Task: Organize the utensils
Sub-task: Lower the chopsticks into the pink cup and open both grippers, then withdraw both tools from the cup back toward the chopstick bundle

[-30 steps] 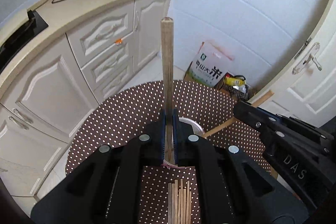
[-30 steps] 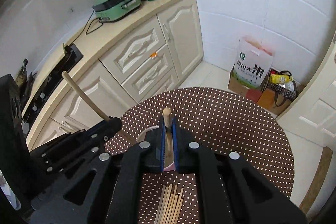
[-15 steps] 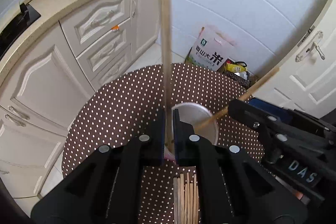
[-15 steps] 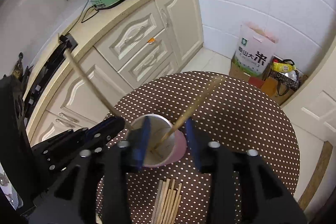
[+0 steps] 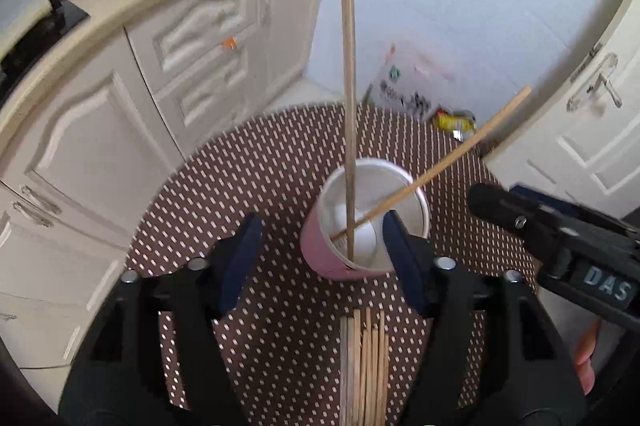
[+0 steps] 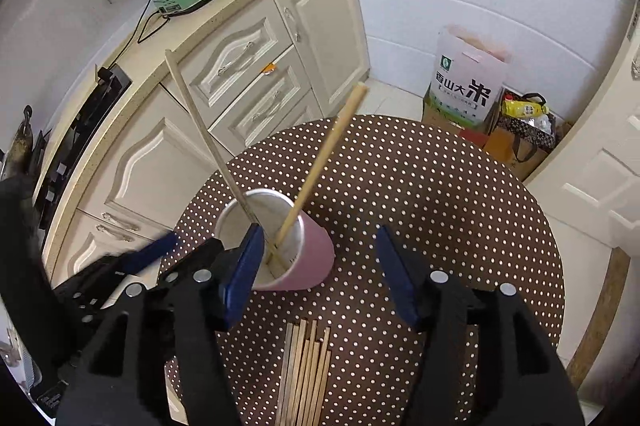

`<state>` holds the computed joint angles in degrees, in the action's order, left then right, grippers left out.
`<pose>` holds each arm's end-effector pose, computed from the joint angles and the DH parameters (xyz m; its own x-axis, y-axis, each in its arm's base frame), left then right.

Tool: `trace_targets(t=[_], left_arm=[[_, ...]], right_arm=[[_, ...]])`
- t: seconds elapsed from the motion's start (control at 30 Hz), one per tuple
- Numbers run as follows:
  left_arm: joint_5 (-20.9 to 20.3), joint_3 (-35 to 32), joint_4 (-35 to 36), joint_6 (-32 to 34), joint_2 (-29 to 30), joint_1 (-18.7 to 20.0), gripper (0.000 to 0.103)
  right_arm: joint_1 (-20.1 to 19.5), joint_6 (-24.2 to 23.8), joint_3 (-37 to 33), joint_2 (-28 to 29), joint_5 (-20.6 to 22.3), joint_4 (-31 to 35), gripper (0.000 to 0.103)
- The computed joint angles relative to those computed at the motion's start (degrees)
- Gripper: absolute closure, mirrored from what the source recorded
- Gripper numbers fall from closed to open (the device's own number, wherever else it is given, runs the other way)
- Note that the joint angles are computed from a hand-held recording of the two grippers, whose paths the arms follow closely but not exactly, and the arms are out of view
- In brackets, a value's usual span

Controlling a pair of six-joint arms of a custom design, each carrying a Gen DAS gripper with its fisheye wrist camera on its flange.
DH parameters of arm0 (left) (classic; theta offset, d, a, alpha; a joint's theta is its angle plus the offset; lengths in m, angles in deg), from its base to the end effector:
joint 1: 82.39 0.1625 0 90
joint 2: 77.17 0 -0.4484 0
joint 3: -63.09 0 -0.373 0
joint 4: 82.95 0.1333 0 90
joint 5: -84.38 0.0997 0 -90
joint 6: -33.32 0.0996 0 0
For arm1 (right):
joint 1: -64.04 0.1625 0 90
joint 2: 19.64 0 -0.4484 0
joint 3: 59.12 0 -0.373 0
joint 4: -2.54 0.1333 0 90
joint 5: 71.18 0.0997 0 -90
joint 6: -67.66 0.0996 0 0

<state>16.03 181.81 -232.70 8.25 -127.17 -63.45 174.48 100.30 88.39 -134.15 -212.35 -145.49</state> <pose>-0.4250 -0.3256 0.0514 -0.6199 0.6774 -0.3962 0.7415 0.6708 -0.0132 0.1373 -0.2088 0.3529 -0.7623 0.5336 0.3662 0.1125 0.6665 -0.7370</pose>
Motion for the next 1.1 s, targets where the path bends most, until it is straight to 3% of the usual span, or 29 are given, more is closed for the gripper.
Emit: trace_targets(t=[0.2,0.27,0.43,0.6,1.1], left_arm=[[1.4,0.4,2.4,-0.2,-0.8,-0.6,0.039],[1.5,0.6,2.9,-0.5,-1.1,-0.6,0.039],[2.1,1.7,3.2,-1.1,-2.2,-0.9,0.037],[2.1,2.8,3.5,-1.9,-3.2,-1.2,0.033],[1.7,7.3,7.4,-4.4,-5.5,-3.4,0.028]], right_arm=[[0.6,3.7,0.3,-2.1,-0.4,4.2,0.041],[1.3,6.1,0.1,-2.6,-1.3,7.0,0.033],[2.7,9.6,0.0,-3.4,-2.1,11.6,0.031],[4.3,13.8,0.1,-4.3,-2.8,16.5,0.022],[4.7,22.7,2.2,-6.9,0.3,28.2,0.012]])
